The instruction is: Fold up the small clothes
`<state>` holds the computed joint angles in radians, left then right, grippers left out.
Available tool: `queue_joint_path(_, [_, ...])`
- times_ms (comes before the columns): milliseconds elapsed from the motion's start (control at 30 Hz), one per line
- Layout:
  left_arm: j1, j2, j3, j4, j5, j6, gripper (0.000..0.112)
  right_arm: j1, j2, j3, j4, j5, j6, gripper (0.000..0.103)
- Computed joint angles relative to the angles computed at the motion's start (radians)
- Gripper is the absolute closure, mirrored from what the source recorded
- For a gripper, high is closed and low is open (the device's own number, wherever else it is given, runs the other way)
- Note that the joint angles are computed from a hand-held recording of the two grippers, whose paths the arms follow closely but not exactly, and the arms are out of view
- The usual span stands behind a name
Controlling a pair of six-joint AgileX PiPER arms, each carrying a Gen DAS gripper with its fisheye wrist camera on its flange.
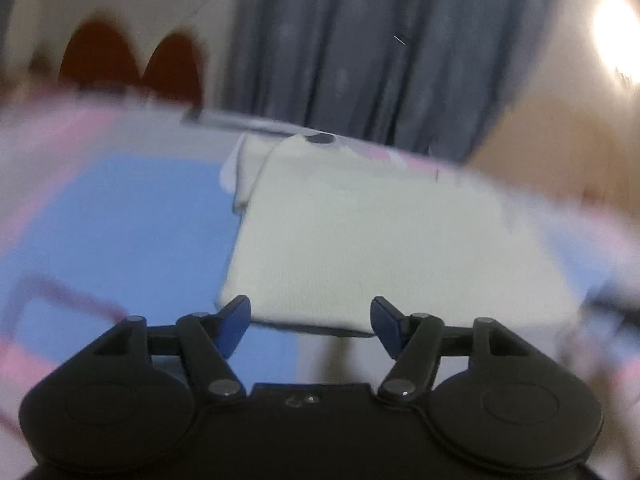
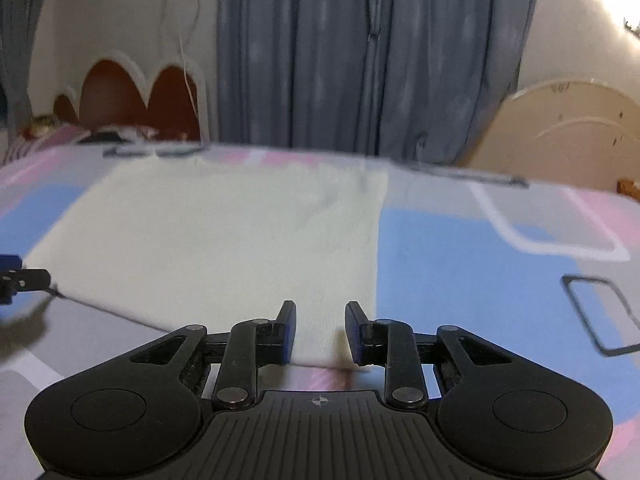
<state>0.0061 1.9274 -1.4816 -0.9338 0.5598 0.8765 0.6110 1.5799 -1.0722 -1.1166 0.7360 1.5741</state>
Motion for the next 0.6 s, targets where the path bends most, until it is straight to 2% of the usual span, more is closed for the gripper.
queue_joint_path(67, [0.048,0.066,-0.069,-0.037,0.126,-0.184,0.068,0.008,-0.005,-0.012,0.031,0.004,-0.025,0.075])
queue_joint_path(133, [0.074,0.122,-0.103,-0.106,0.165,-0.288,0.068,-0.012,0.002,-0.031,0.049,-0.031,-0.038,0.075])
queue_joint_path(200, [0.083,0.151,-0.102,-0.214,0.145,-0.282,0.068,-0.04,-0.003,-0.042,0.081,-0.095,-0.027,0.076])
queue_joint_path(267, [0.077,0.17,-0.099,-0.294,0.114,-0.257,0.068,-0.098,0.002,-0.057,0.134,-0.211,-0.028,0.09])
queue_joint_path(300, [0.07,0.18,-0.095,-0.342,0.091,-0.231,0.068,-0.121,0.016,-0.076,0.162,-0.247,-0.044,0.103])
queue_joint_path(400, [0.038,0.199,-0.092,-0.446,0.014,-0.166,0.068,-0.174,0.092,-0.172,0.222,-0.323,-0.114,0.103])
queue_joint_path(533, [0.005,0.229,-0.12,-0.505,-0.048,-0.158,0.073,-0.21,0.235,-0.347,0.372,-0.366,-0.294,0.103])
queue_joint_path(567, [-0.007,0.233,-0.137,-0.466,-0.065,-0.206,0.081,-0.222,0.279,-0.403,0.435,-0.367,-0.365,0.103])
queue_joint_path(600, [-0.015,0.249,-0.172,-0.387,-0.076,-0.287,0.095,-0.23,0.318,-0.452,0.487,-0.369,-0.417,0.103])
